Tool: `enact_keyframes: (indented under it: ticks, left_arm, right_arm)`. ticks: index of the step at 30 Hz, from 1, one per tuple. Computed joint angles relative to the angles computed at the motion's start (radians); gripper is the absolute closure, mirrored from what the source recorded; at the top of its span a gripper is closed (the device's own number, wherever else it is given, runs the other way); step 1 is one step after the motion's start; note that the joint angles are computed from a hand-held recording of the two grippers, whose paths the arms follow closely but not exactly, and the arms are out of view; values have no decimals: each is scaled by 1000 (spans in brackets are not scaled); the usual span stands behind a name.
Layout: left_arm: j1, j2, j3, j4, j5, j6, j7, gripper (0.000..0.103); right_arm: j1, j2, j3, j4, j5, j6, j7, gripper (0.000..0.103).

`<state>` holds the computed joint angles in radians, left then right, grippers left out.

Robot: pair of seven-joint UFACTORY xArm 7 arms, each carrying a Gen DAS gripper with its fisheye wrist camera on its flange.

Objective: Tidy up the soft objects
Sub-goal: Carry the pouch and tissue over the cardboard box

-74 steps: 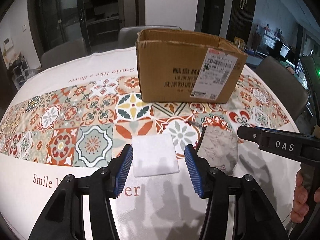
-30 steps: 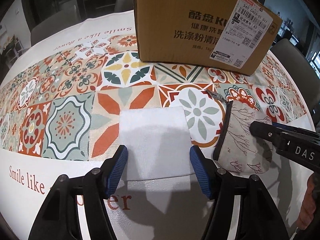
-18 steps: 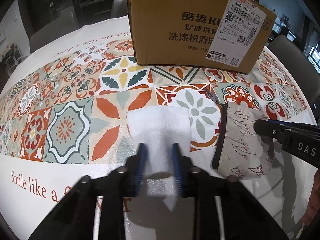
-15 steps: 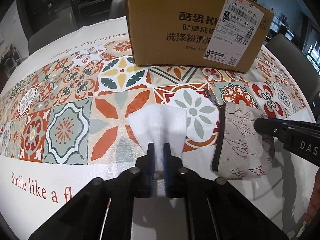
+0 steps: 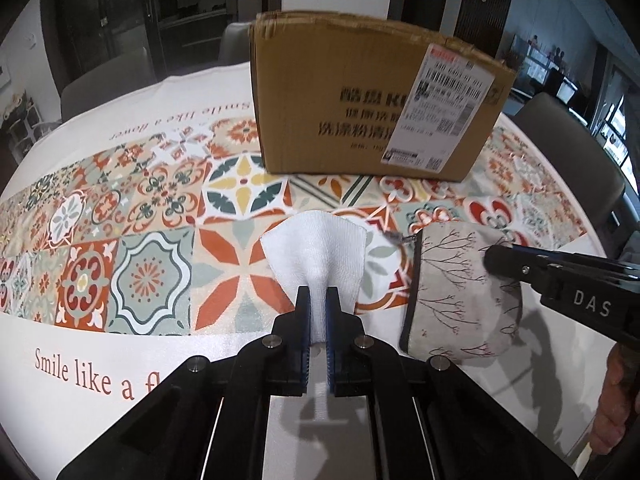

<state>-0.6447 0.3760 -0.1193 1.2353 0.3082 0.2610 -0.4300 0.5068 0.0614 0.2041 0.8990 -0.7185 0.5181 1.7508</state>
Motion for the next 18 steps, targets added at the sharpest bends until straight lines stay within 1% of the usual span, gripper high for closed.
enact_keyframes:
  ticks: [6, 11, 16, 18]
  left_arm:
    - [1, -35, -4, -15, 0, -25, -5, 95]
    - [-8, -63, 7, -22, 24, -49, -29, 95]
    - [-38, -92, 45, -23, 98, -79, -92, 95]
    - [-40, -102, 48, -23, 122, -90, -113, 95]
  right_arm:
    - [-4, -43, 15, -6, -33, 24, 31, 90]
    - [-10, -75, 37, 6, -73, 65, 52, 90]
    - [-18, -111, 60, 21, -120, 116, 62, 90]
    - [-22, -123, 70, 29, -136, 138, 65, 90]
